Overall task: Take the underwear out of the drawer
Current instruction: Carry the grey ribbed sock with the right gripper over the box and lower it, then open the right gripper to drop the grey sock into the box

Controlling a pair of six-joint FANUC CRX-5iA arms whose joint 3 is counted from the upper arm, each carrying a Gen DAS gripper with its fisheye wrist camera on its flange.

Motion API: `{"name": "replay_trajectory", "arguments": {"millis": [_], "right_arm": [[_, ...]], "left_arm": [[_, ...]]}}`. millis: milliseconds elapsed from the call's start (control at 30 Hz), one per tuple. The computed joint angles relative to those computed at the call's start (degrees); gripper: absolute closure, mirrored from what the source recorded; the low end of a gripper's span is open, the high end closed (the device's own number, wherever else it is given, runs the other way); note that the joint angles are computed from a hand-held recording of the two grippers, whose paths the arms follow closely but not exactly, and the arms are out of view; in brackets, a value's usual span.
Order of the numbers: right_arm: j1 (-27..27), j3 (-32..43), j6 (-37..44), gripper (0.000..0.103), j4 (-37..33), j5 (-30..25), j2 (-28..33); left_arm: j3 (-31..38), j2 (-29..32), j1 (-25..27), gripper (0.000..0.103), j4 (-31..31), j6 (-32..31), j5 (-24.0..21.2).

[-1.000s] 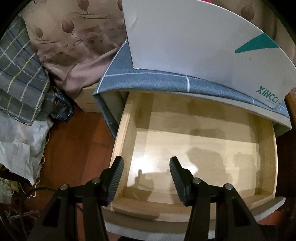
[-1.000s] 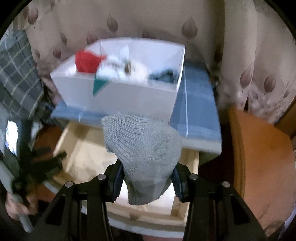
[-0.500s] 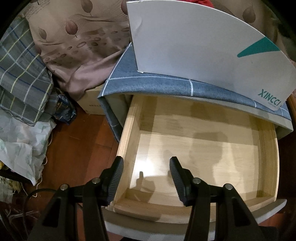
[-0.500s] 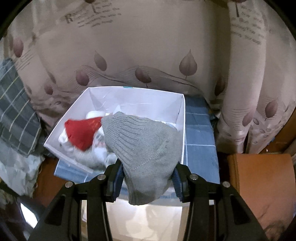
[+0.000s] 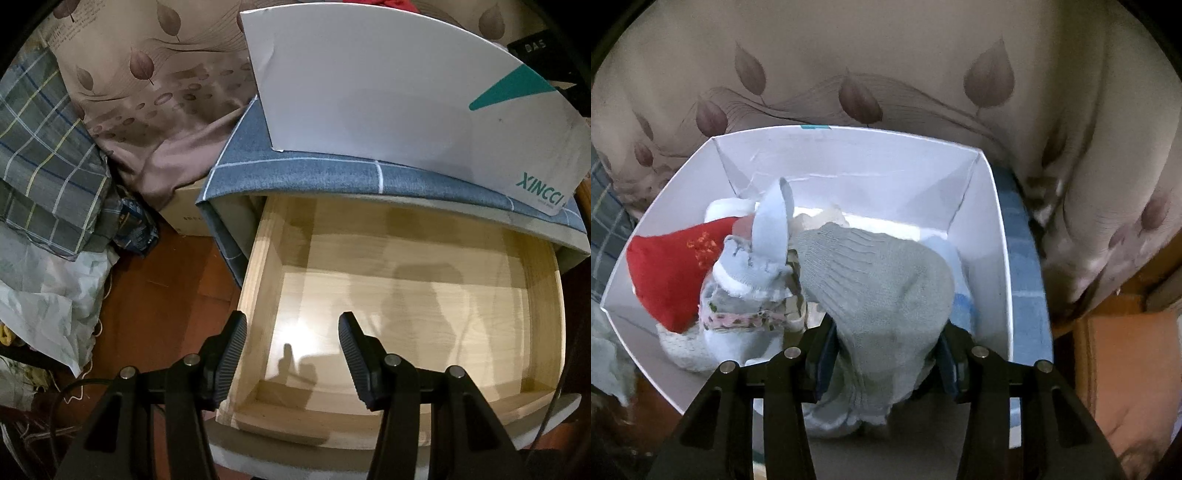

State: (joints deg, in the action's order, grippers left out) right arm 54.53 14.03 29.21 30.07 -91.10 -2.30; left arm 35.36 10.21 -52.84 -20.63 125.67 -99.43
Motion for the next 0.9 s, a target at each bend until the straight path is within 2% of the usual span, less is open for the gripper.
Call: {"name": "replay_trajectory", "arguments": {"millis": [167,400,500,600,700,800,900], "right_arm": [[0.9,-0.6,0.7,0.05,1.4,0.0,0.3],[3.9,-3.3,-2.9,0.026,3.1,1.8,-3.9],[8.1,-5.8,-7.3,0.019,5.1,1.5,-7.4],[13.4,-9.8,-11.8,0.018,7.3,1.9,-11.4],[21.3,-12.5,-16.1,0.006,13.2,-4.4,-12.1],[27.9,-16.0,-20.7,0.006,13.9,-5.7,-14.6],[31.8,-18.5,-25.4,0.006,11.7,-6.7,-16.0]], "left_arm": [[0.2,0.1,0.0,0.05,-0.1,-0.1,0.0],[0.6,0.3,0.0,0.05,-0.2,0.4,0.0],[0.9,0.4,-0.2,0.05,-0.6,0.5,-0.3],[1.0,0.2,-0.5,0.05,-1.1,0.8,-0.4],[0.5,-0.5,-0.4,0.05,-1.1,1.3,-0.2],[0.3,-1.0,-0.6,0.05,-1.5,2.0,-0.1],[-0.9,-2.0,-0.4,0.05,0.2,2.2,1.2]]}}
